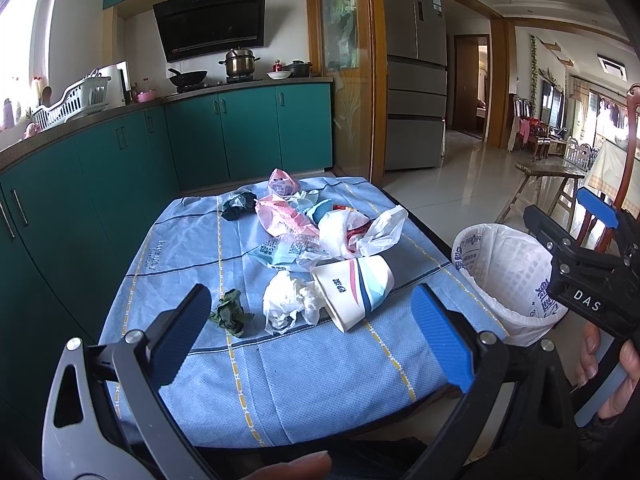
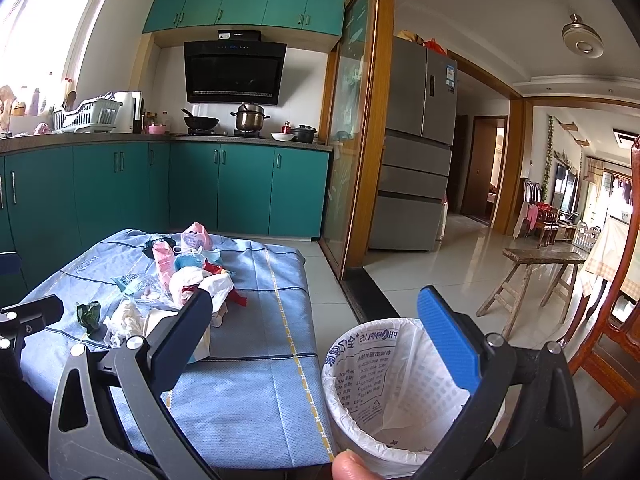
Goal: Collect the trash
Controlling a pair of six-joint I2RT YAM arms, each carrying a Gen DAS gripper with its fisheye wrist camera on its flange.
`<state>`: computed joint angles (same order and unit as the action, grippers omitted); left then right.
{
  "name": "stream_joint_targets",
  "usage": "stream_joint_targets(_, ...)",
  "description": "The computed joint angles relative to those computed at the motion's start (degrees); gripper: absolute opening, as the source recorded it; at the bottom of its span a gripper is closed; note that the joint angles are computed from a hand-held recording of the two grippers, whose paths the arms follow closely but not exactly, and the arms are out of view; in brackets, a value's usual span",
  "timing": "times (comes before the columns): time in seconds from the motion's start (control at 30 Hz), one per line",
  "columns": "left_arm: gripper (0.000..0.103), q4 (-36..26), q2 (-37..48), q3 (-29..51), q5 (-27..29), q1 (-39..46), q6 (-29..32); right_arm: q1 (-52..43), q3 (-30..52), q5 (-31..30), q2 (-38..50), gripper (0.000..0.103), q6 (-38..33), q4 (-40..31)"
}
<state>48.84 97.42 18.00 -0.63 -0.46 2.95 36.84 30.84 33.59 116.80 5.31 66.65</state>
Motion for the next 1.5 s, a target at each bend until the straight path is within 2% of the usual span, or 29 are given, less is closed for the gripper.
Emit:
stream_joint_targets(0.27, 0.1, -1.3, 1.7, 1.8, -0.2, 0.0, -0.1, -0.3, 1.1, -0.2, 0.5, 0.1, 0.5, -1.6)
stream_joint_targets(0.37, 0.1, -0.3, 3.4, 3.0, -2.5, 0.9, -0.5, -0.8, 2.1, -0.6, 0.8, 0.1, 0.8, -3.2)
stream_joint_targets(0.43, 0.1, -0.1, 5.5, 4.7, -2.4, 3.7, -1.1, -1.7, 3.5, -2.5, 1.4, 0.1, 1.5, -5.0)
stream_joint_targets(0.53, 0.1, -3.5, 8.9, 8.6, 0.4, 8.7, -2.6, -3.5, 7.1, -8.9, 3.2, 0.1, 4.1, -9.4)
stream_joint_targets(0.63, 0.1, -5.3, 11.7, 11.0, 2.0, 11.4, -4.3, -4.7, 14.1, -17.8, 7.6, 0.1, 5.3, -15.1)
stream_joint_targets(0.77, 0.099, -7.1, 16.0, 13.8, 2.0, 12.2, -3.6, -3.5, 28.6, -22.1, 16.9, 0.1, 3.0, -24.1)
stream_joint_targets(0.87, 0.099, -7.8, 18.7, 15.1, 0.5, 12.2, -2.7, -3.6, 39.2, -26.3, 22.2, 0.1, 4.1, -32.7)
stream_joint_targets(1.07, 0.099, -10.5, 23.0, 18.5, 0.1, 15.4, -3.2, -1.0, 50.5, -22.2, 28.1, 0.1, 1.6, -40.9)
stream_joint_targets(1.13, 0.099, -10.7, 23.2, 18.6, 0.3, 16.1, -3.6, -1.4, 53.4, -24.0, 29.7, 0.1, 1.6, -43.7)
stream_joint_targets(1.23, 0.099, -10.6, 23.6, 18.7, 0.5, 16.6, -3.6, -1.8, 54.3, -28.0, 30.0, 0.1, 2.4, -45.6)
stream_joint_targets(1.4, 0.099, -11.0, 24.1, 19.3, 1.3, 16.8, -3.5, -1.1, 46.8, -30.2, 26.4, 0.1, 1.9, -42.2)
stream_joint_targets(1.43, 0.099, -11.2, 24.1, 19.4, 1.3, 16.6, -3.5, -0.7, 45.8, -30.0, 26.1, 0.1, 1.8, -41.9)
stream_joint_targets(1.5, 0.099, -11.0, 24.1, 19.3, 1.2, 16.5, -3.5, 1.0, 46.4, -24.7, 26.7, 0.1, 0.7, -42.6)
